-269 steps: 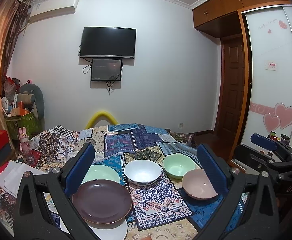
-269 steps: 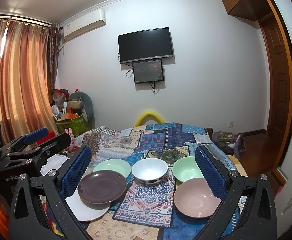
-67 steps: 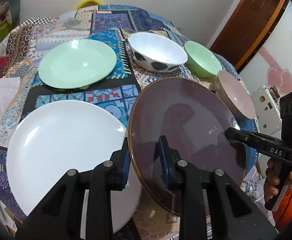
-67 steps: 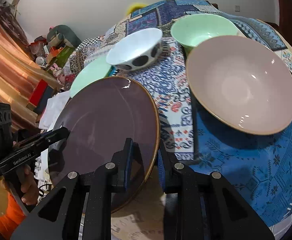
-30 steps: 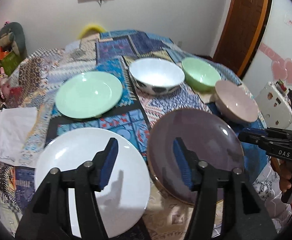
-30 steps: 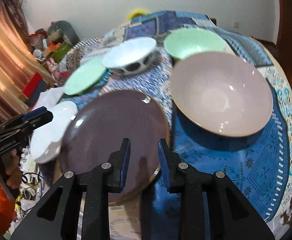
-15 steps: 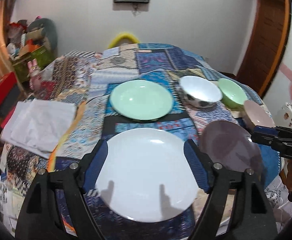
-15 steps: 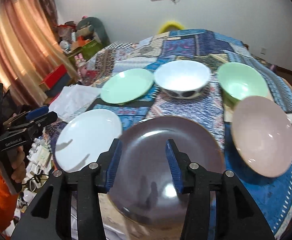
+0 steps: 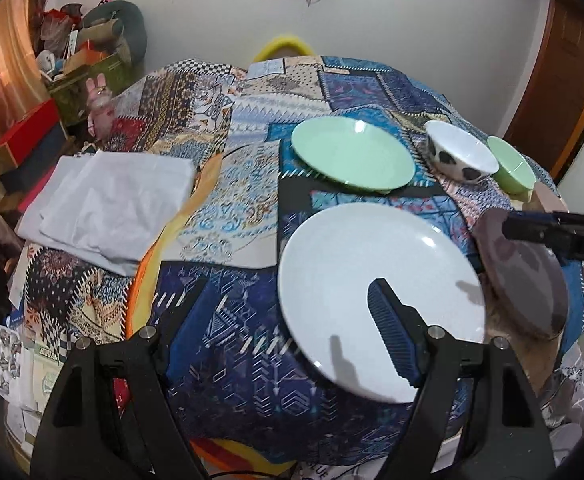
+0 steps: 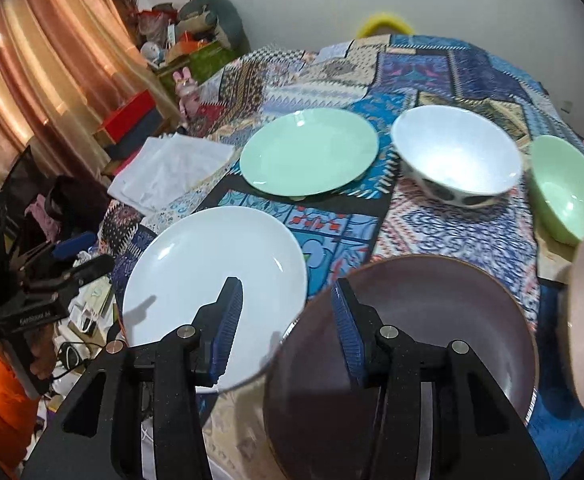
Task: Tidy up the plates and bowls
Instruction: 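Grasp the white plate rim with the left tool while the right tool grips it too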
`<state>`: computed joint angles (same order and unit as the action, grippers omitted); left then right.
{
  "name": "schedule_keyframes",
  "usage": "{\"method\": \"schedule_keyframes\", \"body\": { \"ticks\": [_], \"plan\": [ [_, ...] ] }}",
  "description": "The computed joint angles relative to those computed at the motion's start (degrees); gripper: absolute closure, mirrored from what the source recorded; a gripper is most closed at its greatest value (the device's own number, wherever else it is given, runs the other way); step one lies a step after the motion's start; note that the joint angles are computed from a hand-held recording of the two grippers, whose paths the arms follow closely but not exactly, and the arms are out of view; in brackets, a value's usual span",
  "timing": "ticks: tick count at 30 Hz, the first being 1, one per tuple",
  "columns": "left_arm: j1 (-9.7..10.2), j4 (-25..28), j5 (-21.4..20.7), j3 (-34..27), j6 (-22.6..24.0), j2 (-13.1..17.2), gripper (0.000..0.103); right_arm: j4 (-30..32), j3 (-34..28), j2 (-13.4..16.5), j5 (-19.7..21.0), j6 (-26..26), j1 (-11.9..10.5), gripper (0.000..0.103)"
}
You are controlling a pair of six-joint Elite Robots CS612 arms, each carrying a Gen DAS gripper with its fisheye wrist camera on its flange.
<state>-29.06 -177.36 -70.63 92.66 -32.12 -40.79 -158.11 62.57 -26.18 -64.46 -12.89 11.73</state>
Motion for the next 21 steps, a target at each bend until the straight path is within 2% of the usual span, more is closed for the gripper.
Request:
{"method": "schedule_keyframes", "body": {
  "ticks": [2, 4, 6, 10, 15, 18, 21],
  "plan": [
    [0.26, 0.18, -1.11, 0.14, -0.30, 0.25, 0.027, 1.73, -1.54, 0.72, -1.00, -0.66, 0.50, 0.060],
    [0.67, 0.40, -3.31, 0.06, -1.00, 0.49, 0.038, 3.36, -2.89, 1.34, -1.74, -1.44, 0.86, 0.060],
    [1.15, 0.37, -6.35, 0.09, -1.62, 0.71, 0.041, 5.47, -4.75, 2.19, -2.77, -2.24, 1.27, 0.060],
    [1.51, 0.61, -9.18, 0.14, -2.65, 0.97, 0.049, 10.01, -8.29, 3.72, -4.75, -4.19, 1.92, 0.060],
    [1.49, 1.93, -10.13, -0.09, -4.03, 1.28, 0.055, 13.76, -11.60, 5.24, -7.23, -6.86, 2.50, 0.060],
    [1.75, 1.83, -11.96, -0.38, -4.72, 1.72, 0.059, 16.49, -13.86, 6.29, -7.29, -7.05, 2.51, 0.060],
    [2.03, 1.59, -13.95, -0.58, -5.03, 1.99, 0.062, 21.78, -16.90, 7.53, -6.33, -7.71, 2.51, 0.068]
  ]
}}
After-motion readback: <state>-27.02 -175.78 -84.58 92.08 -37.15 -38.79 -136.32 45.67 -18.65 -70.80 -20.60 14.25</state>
